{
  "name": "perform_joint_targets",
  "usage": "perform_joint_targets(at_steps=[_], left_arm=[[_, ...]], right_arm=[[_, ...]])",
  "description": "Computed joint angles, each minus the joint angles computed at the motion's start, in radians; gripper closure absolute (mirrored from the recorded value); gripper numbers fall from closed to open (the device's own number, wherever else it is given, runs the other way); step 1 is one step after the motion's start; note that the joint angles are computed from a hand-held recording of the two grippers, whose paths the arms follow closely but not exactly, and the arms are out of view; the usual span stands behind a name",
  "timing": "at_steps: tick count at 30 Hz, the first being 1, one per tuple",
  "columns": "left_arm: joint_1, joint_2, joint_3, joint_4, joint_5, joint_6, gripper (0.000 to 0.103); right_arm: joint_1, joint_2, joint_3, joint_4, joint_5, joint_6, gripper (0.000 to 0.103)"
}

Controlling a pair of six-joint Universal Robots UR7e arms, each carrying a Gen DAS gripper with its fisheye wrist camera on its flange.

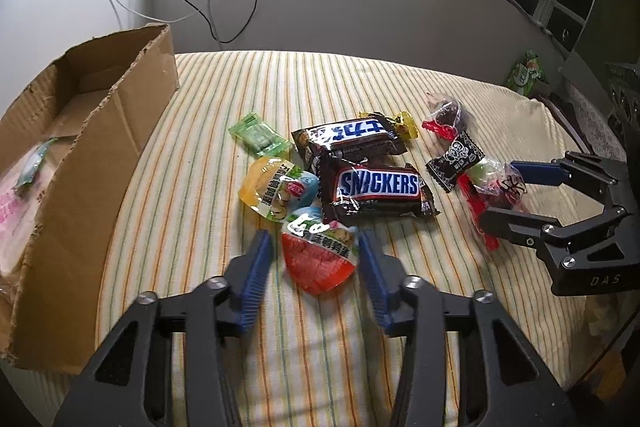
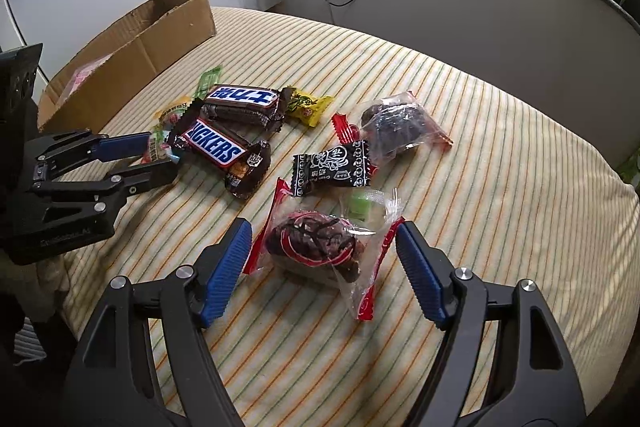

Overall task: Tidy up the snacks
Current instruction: 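Grasp the red-and-white candy bag with the left gripper while the right grasps the dark candy bag, then carry both candy bags in the grippers toward the cardboard box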

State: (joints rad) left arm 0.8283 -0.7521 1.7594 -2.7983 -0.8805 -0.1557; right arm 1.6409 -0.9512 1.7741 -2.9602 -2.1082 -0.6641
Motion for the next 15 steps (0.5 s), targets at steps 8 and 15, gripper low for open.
perform_joint_targets(at_steps=[8, 15], left_arm=[[-0.002, 0.003, 0.002, -0.007, 0.007, 0.01, 0.071], [0.0, -0.009, 0.011, -0.015, -0.009, 0.017, 0.072]], right_arm=[[0.004, 0.007, -0.007, 0.011, -0.014, 0.005, 0.032], [0.002, -0.006, -0.001, 0.038, -0.005, 0.029, 0.043]])
